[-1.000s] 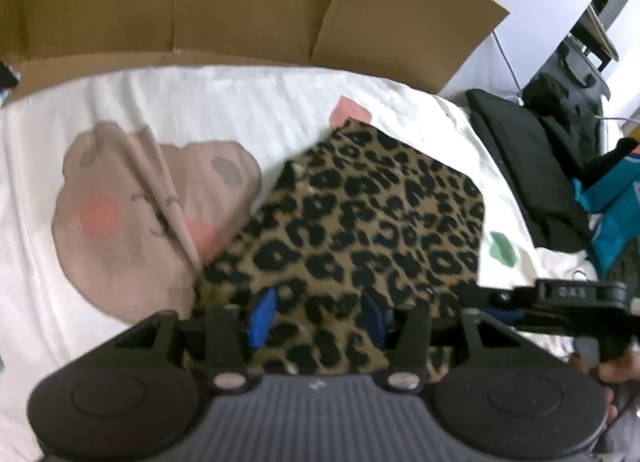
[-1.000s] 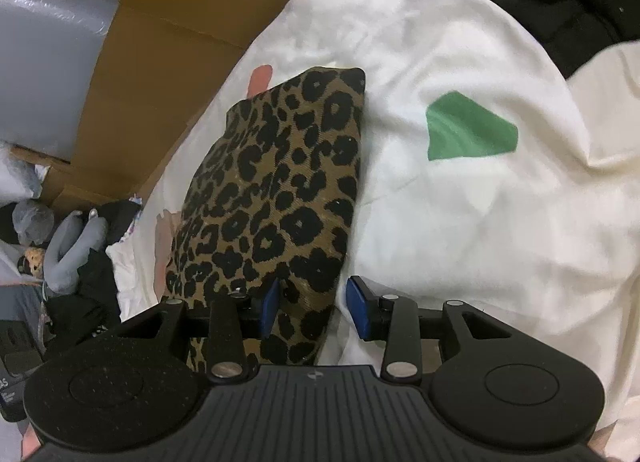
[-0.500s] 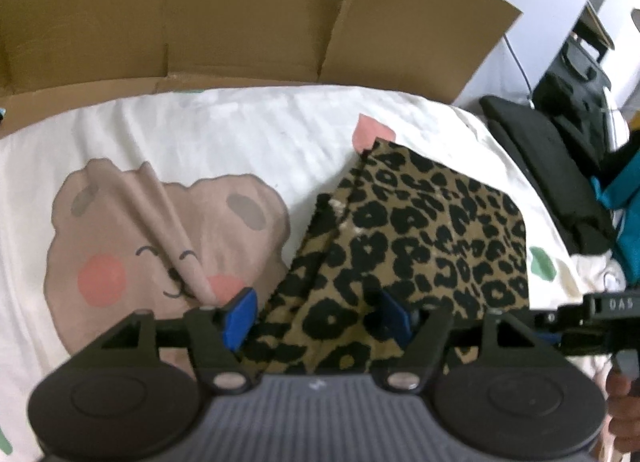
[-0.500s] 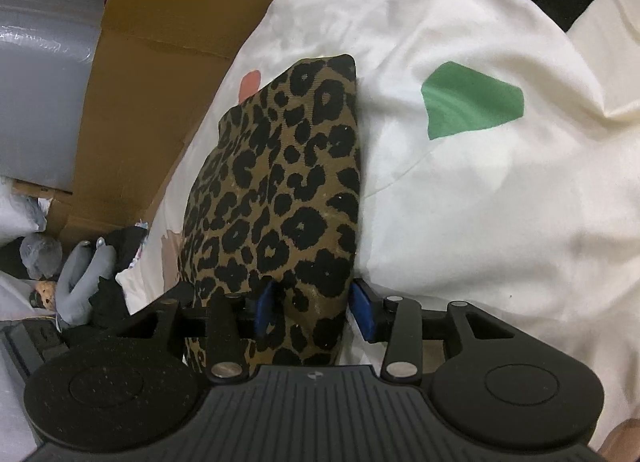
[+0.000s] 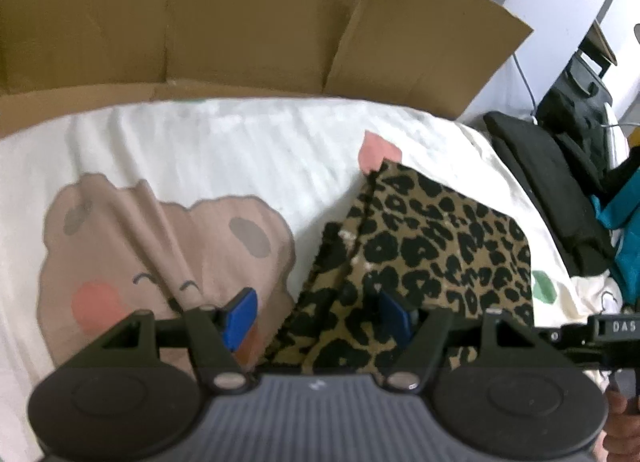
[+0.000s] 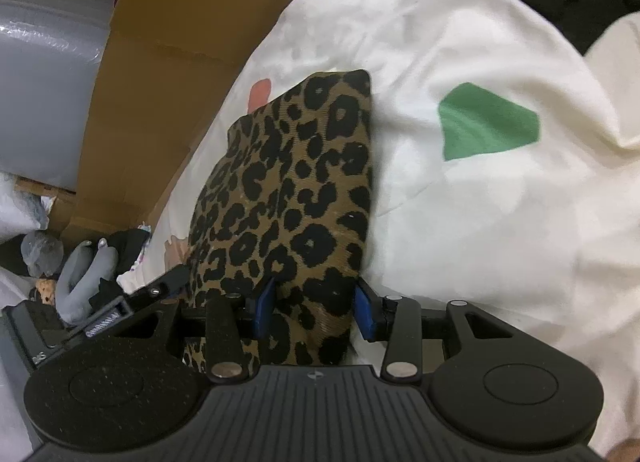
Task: Fold clothes
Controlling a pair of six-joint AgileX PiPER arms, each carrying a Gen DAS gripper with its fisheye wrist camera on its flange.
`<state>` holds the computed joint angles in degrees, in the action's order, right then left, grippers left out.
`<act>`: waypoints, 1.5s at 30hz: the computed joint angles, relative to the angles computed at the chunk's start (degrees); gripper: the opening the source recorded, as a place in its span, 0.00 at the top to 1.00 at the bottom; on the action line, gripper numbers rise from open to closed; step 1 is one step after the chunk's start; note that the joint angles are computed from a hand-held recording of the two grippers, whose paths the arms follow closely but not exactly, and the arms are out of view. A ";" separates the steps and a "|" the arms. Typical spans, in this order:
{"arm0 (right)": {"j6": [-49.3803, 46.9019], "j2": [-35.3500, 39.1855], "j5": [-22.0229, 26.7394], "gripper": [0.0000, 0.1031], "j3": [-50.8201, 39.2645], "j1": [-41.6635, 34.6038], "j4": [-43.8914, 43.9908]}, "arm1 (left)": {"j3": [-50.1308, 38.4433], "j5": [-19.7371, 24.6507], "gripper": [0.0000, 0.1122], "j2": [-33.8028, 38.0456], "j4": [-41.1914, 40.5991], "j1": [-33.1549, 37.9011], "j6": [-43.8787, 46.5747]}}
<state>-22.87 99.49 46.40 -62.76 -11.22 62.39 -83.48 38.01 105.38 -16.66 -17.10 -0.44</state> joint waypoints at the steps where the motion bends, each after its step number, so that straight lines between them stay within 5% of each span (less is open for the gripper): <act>1: -0.51 0.37 0.07 0.54 -0.16 0.07 0.61 | 0.12 0.16 0.37 0.19 -1.80 0.59 1.10; 3: -1.65 1.21 0.76 0.65 -0.61 -0.27 1.79 | 0.37 0.56 0.37 0.60 -5.38 1.77 3.29; 6: -1.49 1.90 1.92 0.85 -1.54 -0.82 1.25 | 0.23 1.58 0.53 0.91 -9.26 2.71 6.62; 15: -5.41 1.26 4.51 0.96 -1.69 -3.17 2.63 | -1.44 3.07 0.63 1.82 -8.30 2.01 3.85; 33: -2.01 3.55 9.67 0.94 -8.65 -9.22 -3.98 | 1.74 4.46 0.68 0.13 -15.74 1.30 5.17; 37: -0.34 3.88 8.99 0.78 -8.90 -8.83 -5.56 | -1.37 4.37 0.36 1.65 -13.29 1.02 2.94; 39: -0.83 3.94 8.81 0.64 -8.43 -8.82 -5.25 | -3.23 4.50 0.36 3.44 -13.96 0.93 4.15; 45: -1.89 4.34 7.89 0.63 -6.90 -8.78 -3.35 | -7.46 6.00 0.31 8.58 -14.95 0.66 4.23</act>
